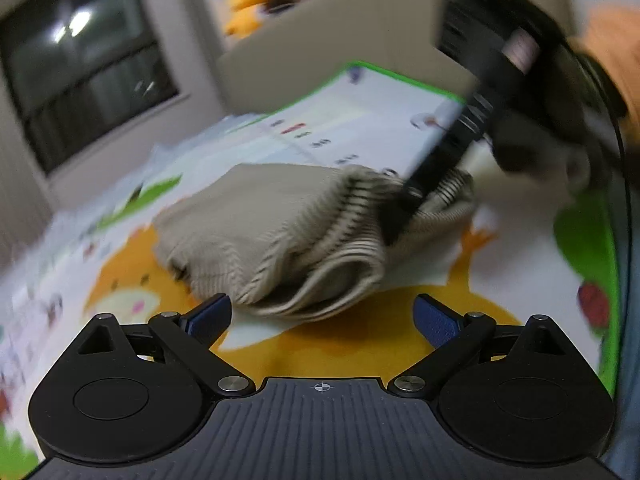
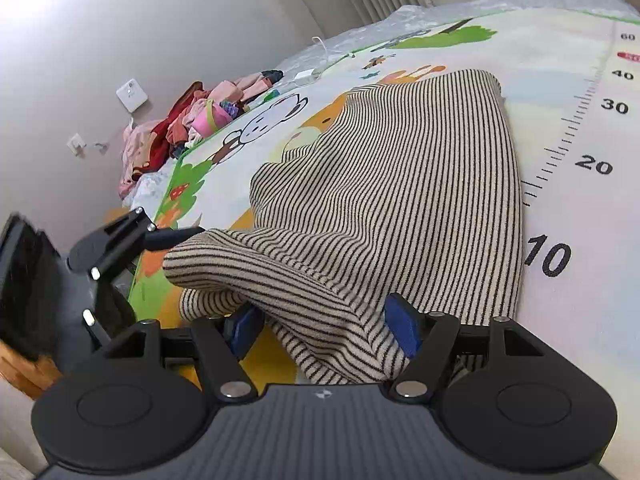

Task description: Fold clothes

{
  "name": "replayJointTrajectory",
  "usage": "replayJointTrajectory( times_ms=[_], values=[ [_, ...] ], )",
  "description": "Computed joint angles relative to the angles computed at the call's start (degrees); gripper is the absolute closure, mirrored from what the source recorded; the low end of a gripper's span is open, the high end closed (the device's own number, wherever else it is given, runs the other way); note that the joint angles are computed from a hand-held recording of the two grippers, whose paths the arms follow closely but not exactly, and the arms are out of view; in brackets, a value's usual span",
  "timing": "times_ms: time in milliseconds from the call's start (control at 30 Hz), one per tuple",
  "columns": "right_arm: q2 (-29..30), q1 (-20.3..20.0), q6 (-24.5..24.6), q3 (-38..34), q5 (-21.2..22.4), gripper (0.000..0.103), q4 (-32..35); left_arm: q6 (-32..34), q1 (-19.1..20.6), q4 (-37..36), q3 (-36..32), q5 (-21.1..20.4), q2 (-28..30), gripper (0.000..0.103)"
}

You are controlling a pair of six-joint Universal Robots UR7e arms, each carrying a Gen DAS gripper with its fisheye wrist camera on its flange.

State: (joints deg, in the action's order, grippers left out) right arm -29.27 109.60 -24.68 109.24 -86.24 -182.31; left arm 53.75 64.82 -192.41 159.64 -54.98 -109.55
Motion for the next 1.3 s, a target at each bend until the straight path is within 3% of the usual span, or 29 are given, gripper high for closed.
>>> replayJointTrajectory(
  times_ms=[100, 200, 333, 400, 533, 600, 633, 733, 833, 933, 1067, 1133, 1300],
  values=[
    [0.57, 0.64, -1.09, 0.12, -1.18, 0.036, -1.10, 4.70, -0.82, -12.33, 0.77, 1.54, 8.59, 0.003],
    [0.64, 3.60, -8.40, 2.56, -6.49, 0.035, -6.81, 4.02, -0.12, -17.82, -0.46, 2.04, 12.67, 0.002],
    [2.43, 7.70, -27.47, 7.21, -12.82, 0.034, -21.06, -5.98, 4.46, -6.74, -4.83, -2.84, 8.21, 0.002],
    [5.58, 9.03, -37.01, 7.73, -14.93, 0.032, -30.01, -10.35, 6.32, -3.14, -6.48, -5.03, 7.23, 0.002],
    [13.03, 9.59, -52.51, 4.88, -17.67, 0.030, -39.71, -18.69, 9.19, 1.50, -8.69, -8.21, 5.70, 0.002],
    [14.11, 9.62, -54.93, 4.25, -17.40, 0.048, -40.15, -21.19, 9.67, 6.26, -9.38, -8.59, 2.90, 0.002],
    [13.68, 10.41, -54.15, 3.85, -18.78, 0.073, -38.76, -21.96, 10.01, 9.25, -9.79, -9.29, 1.02, 0.003],
    [9.72, 12.42, -49.49, 3.92, -21.59, 0.074, -31.35, -23.41, 13.85, 19.89, -12.95, -19.42, -6.52, 0.002],
    [5.45, 14.13, -44.06, 4.25, -23.90, 0.076, -23.03, -25.86, 17.68, 19.61, -16.71, -26.58, -7.68, 0.000],
    [0.56, 16.53, -40.00, 4.96, -25.84, 0.076, -11.53, -27.21, 17.30, 11.55, -18.97, -22.65, -1.26, 0.000],
    [-5.23, 20.13, -34.79, 3.54, -26.42, 0.076, 1.07, -27.67, 21.61, 13.13, -24.41, -24.53, 8.74, 0.001],
    [-7.12, 21.32, -33.23, 2.04, -26.37, 0.076, 3.45, -28.08, 23.82, 15.72, -26.66, -25.15, 11.67, 0.001],
    [-3.89, 20.71, -31.99, -9.63, -26.55, 0.075, 10.50, -26.17, 29.98, 18.90, -29.20, -31.27, 14.51, 0.001]
  ],
)
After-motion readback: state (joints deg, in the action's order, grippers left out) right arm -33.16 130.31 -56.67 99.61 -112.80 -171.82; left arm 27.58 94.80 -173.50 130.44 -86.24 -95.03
